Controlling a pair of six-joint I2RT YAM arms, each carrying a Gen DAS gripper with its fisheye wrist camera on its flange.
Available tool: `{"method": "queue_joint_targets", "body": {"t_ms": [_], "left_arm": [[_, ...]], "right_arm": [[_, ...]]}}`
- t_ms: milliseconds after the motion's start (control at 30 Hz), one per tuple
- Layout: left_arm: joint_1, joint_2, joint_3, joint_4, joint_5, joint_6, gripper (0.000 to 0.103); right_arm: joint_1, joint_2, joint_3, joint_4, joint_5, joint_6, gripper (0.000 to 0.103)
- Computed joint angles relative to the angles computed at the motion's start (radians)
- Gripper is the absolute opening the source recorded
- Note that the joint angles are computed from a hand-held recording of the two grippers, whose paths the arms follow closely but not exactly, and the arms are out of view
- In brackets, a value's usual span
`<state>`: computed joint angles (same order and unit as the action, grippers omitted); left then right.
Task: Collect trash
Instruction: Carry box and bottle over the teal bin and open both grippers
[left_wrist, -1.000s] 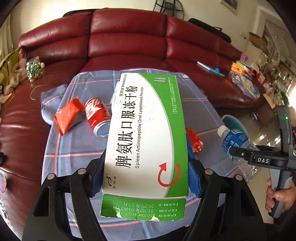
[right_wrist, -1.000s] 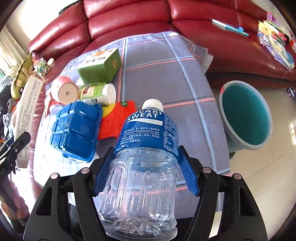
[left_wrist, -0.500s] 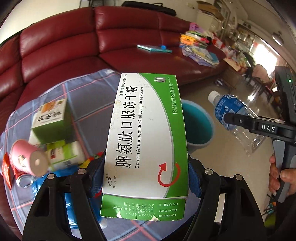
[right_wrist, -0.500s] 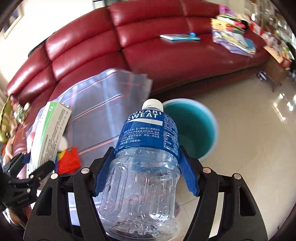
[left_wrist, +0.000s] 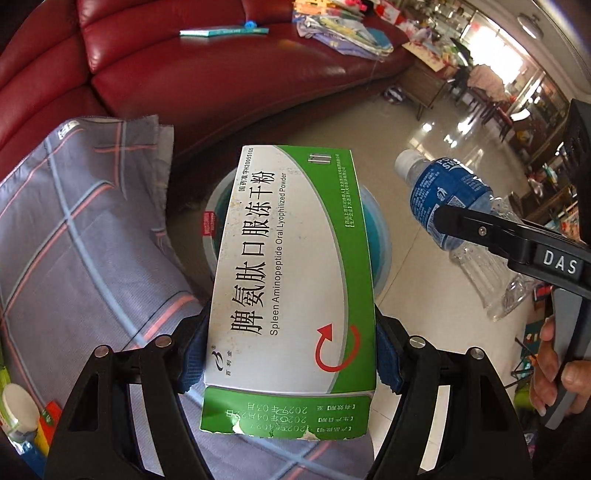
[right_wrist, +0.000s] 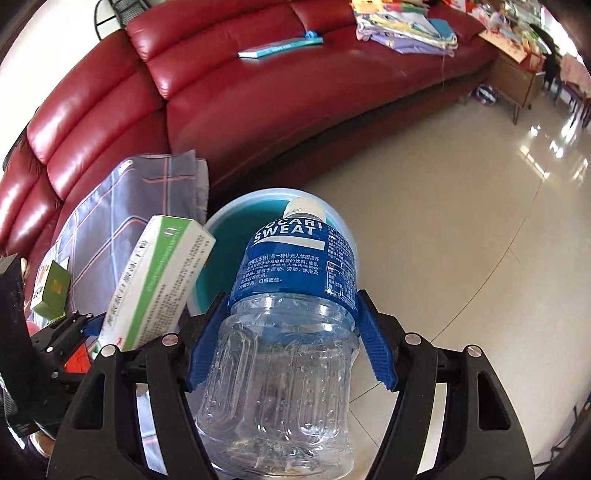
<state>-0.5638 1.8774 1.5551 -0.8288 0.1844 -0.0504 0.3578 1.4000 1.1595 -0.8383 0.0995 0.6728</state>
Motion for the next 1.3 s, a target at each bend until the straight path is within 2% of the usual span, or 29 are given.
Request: {"method": "queue_joint_targets", "body": {"t_ms": [167, 367, 467, 633, 700, 867, 900, 967, 1100, 1300], "left_arm": [[-0.013, 0.141, 0.108, -0.029, -0.029, -0.011, 0.076], [-0.011, 0.192, 0.148, -0.045, -0.066, -0.016, 0.078], [-0.006, 0.175, 0.126, -0.035, -0.080, -0.020, 0.086], [0.002, 0.126, 0.071, -0.013, -0.080, -0.027, 0.090], [0.007, 0.102, 0.044, 0.005, -0.093, -0.033, 0.097], [0.023, 0.037, -0.006, 0.010, -0.079, -0.053, 0.098], [0.029, 0.032, -0.007, 0.006, -0.078, -0.052, 0.098], [0.043, 0.023, -0.007, -0.001, -0.067, -0.052, 0.098], [0.059, -0.007, -0.018, 0.002, -0.058, -0.069, 0.099], [0.071, -0.043, -0.038, 0.007, -0.046, -0.079, 0.099]], "right_arm": [[-0.038, 0.041, -0.031, 0.047, -0.044, -0.014, 0.065], [-0.054, 0.093, -0.044, 0.093, -0.076, -0.029, 0.065], [-0.056, 0.108, -0.043, 0.104, -0.084, -0.033, 0.065], [-0.060, 0.156, -0.034, 0.126, -0.106, -0.040, 0.065], [-0.061, 0.173, -0.029, 0.132, -0.114, -0.043, 0.065], [-0.057, 0.233, 0.002, 0.133, -0.139, -0.044, 0.066], [-0.059, 0.244, 0.009, 0.130, -0.151, -0.045, 0.067], [-0.057, 0.264, 0.026, 0.130, -0.170, -0.036, 0.077], [-0.041, 0.279, 0.061, 0.115, -0.137, -0.027, 0.086], [-0.022, 0.289, 0.094, 0.073, -0.090, -0.008, 0.089]]}}
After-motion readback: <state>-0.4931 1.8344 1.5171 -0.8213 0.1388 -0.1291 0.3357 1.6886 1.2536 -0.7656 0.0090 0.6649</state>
